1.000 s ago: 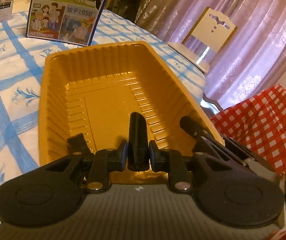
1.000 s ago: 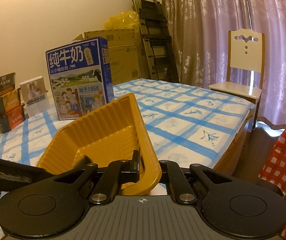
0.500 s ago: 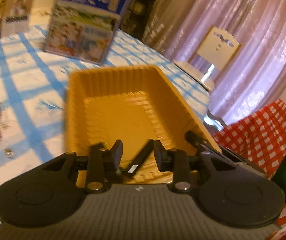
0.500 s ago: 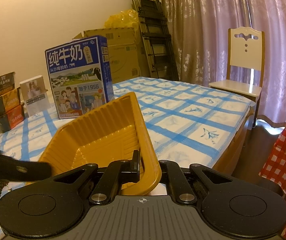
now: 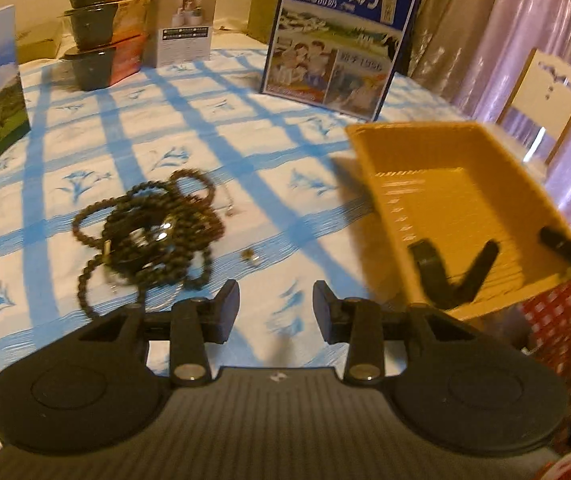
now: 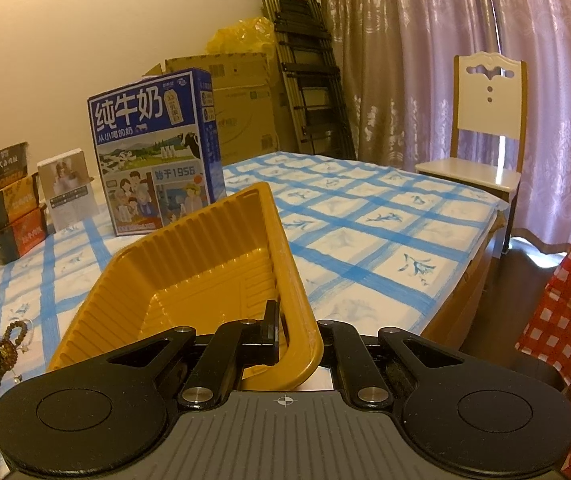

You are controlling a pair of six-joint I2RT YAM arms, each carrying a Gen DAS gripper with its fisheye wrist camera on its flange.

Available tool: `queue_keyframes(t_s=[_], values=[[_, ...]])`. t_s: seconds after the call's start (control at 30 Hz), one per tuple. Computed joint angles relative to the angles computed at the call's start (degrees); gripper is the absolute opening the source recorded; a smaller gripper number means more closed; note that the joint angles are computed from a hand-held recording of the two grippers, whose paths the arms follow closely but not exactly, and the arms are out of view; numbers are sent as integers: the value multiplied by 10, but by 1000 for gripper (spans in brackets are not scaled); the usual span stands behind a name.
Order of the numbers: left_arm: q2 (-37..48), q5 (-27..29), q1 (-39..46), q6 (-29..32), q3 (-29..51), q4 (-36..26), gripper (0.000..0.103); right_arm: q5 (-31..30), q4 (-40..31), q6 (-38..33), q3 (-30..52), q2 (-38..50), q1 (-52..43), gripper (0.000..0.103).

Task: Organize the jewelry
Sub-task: 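Carry the black cylinder into the orange tray and release it, then pinch the pearl earring with the left tool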

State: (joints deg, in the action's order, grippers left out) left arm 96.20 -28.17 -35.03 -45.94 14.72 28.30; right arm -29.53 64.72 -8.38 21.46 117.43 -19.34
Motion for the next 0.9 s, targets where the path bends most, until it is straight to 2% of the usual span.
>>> queue_keyframes(t_s=[0.3,0.5,0.7,0.9], values=[[59,-33,-27,28,12,28,36,0,2,1,0,2,0,7],[108,-32,0,76,24,76,36,-1,1,1,0,2,0,7],[152,-11,42,136,51,108,36,0,2,1,2,4,-1,7],[186,13,72,153,80,116,35,-2,4,-1,4,11,-4,7]])
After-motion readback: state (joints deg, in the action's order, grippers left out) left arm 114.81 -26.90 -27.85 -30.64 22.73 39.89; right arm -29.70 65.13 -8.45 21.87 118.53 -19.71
